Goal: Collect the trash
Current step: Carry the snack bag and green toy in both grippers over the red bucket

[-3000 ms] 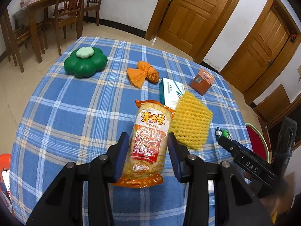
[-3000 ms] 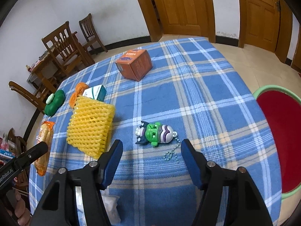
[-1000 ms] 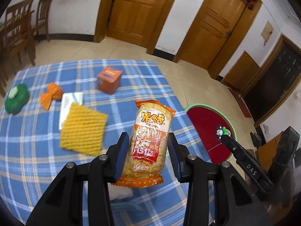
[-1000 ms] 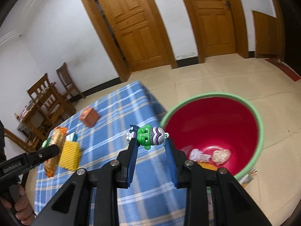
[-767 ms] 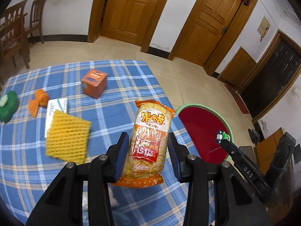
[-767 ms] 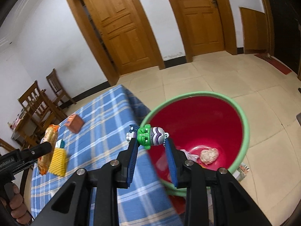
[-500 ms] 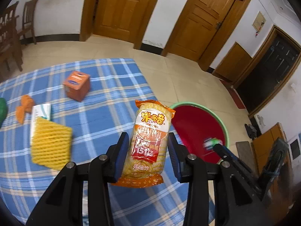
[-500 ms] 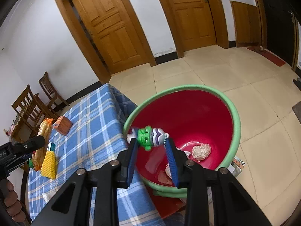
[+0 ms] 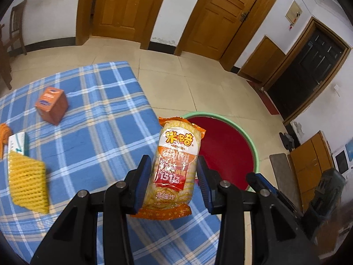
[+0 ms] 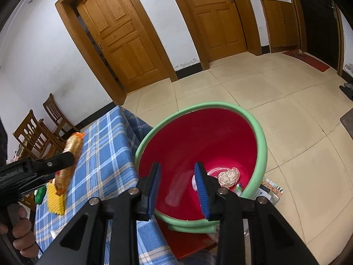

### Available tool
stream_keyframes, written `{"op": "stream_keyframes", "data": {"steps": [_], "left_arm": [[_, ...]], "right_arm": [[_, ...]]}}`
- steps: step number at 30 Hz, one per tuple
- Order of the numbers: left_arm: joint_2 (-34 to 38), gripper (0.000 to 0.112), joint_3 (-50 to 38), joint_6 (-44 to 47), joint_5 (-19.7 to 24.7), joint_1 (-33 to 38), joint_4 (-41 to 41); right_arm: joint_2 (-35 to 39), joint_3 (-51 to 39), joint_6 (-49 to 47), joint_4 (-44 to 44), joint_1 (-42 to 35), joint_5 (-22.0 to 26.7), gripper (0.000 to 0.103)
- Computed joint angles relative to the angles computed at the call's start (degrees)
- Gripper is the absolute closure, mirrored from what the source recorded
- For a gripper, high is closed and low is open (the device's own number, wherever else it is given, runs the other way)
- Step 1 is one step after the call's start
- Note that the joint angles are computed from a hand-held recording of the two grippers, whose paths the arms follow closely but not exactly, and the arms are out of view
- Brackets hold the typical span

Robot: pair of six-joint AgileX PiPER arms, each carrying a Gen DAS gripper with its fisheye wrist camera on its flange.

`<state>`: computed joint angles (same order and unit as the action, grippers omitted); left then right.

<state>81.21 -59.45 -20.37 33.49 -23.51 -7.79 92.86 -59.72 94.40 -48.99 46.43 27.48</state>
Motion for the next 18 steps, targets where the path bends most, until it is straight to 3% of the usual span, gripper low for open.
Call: {"op": "stream_keyframes", "data": {"steps": [11, 18], "left_arm": [[8.94, 0.07, -5.7, 1.12, -1.97, -5.16, 0.92], [14.38, 0.07, -11.92, -0.55, -0.49, -7.4, 4.25]], "right_arm": [[-3.42, 3.47, 6.15, -4.39, -1.22, 0.07, 0.059], [-4.48, 5.18, 7.59, -4.37, -2.46, -1.0, 0.058]]}}
